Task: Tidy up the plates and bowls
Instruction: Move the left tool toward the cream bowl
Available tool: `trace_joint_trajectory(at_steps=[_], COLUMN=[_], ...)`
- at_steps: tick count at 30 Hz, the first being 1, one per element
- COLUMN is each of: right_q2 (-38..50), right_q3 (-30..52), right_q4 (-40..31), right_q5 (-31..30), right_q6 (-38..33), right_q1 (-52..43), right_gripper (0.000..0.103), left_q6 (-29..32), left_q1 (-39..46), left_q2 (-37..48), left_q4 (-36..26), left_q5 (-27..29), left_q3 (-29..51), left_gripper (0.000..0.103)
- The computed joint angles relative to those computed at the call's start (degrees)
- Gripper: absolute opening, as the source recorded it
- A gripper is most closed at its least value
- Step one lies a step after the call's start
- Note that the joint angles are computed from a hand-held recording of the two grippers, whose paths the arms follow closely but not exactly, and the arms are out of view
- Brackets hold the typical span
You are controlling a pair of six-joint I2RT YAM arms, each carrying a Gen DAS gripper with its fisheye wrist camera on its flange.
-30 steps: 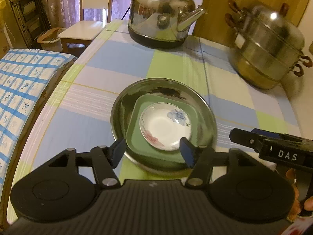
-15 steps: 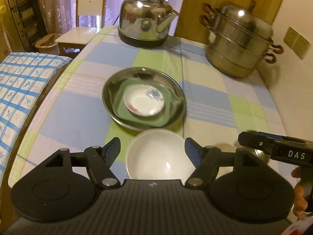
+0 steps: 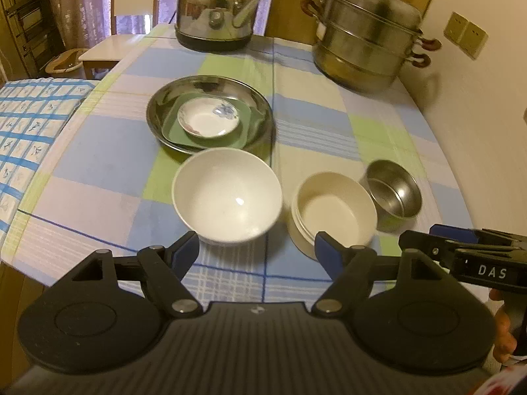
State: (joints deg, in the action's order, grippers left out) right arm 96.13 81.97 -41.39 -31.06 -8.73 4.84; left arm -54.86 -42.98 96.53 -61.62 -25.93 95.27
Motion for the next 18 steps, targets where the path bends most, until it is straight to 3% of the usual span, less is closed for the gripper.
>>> trace_joint_trajectory(at_steps=[18], right_q2=[-7.3], right_q3=[-8.7], right_q4=[1.6], right_q5=[2.4], right_q6=[-0.8], right_q1=[-4.3], right_gripper=[0.069], left_q6=[-4.0], left_q1=[-7.6], left_q2=[2.5], left_q4=[-3.4], left_q5=[-5.7], left_q3=[3.6], left_gripper=[0.089])
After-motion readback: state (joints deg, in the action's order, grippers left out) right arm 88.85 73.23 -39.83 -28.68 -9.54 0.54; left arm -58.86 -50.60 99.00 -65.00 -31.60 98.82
